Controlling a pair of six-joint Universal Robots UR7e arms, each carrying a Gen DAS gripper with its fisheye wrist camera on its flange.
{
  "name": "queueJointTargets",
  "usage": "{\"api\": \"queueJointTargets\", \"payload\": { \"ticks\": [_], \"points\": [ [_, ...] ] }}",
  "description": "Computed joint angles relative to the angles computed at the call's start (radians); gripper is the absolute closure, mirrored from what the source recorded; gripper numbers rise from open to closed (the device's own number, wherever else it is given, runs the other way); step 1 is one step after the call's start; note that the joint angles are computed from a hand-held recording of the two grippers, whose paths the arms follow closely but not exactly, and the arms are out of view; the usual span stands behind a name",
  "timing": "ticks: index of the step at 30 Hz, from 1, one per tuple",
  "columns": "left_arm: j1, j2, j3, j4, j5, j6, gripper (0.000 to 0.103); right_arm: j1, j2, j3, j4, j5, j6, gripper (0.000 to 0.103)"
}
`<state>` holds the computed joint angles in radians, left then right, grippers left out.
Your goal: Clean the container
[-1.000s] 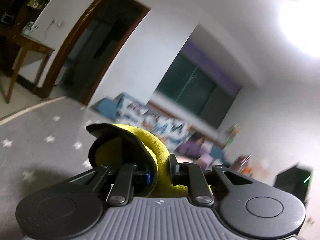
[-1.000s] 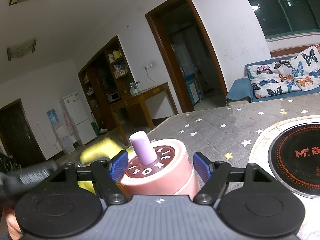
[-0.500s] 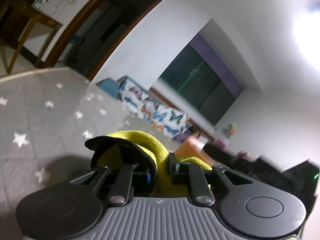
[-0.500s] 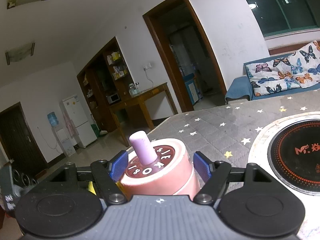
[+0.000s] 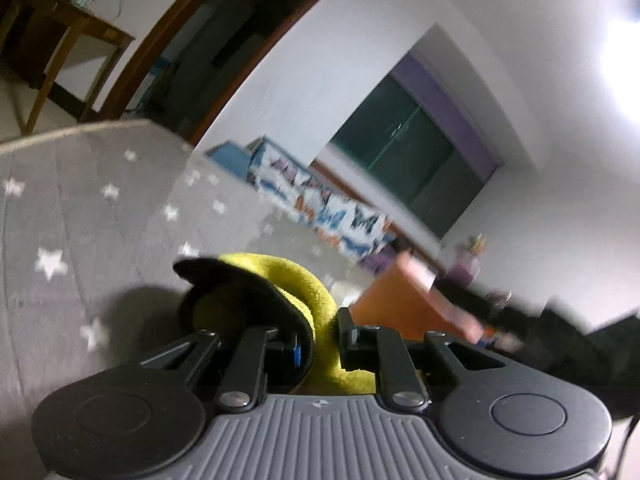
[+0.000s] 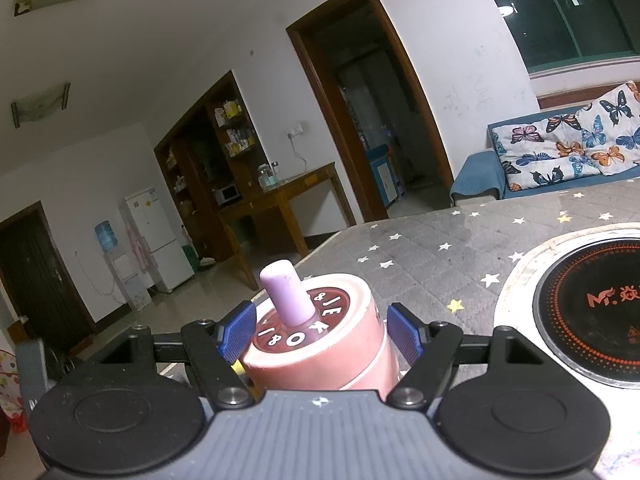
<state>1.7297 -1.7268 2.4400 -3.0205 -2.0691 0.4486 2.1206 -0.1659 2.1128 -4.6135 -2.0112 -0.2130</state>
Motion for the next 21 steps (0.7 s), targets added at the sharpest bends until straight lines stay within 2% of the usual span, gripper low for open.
{"api": "queueJointTargets", "payload": {
  "ticks": [4, 8, 17, 21],
  "points": [
    [-0.018, 0.005, -0.035, -0.006, -0.048, -0.034, 0.086, -0.002, 0.000, 0.002, -0.002, 0.004, -0.001, 0.028],
    [-0.028, 0.036, -0.066, 0.023, -0.054, -0.031, 0.086, -0.005, 0.001, 0.004, -0.004, 0.008, -0.003, 0.028],
    [-0.038, 0.101, -0.077, 0.068, 0.083, -0.003, 0.086, -0.010, 0.002, 0.009, -0.009, 0.017, -0.006, 0.028],
    [-0.061, 0.096, -0.061, 0.075, 0.175, 0.029, 0.085, -0.016, 0.002, 0.009, -0.010, 0.023, -0.009, 0.028]
  ]
}}
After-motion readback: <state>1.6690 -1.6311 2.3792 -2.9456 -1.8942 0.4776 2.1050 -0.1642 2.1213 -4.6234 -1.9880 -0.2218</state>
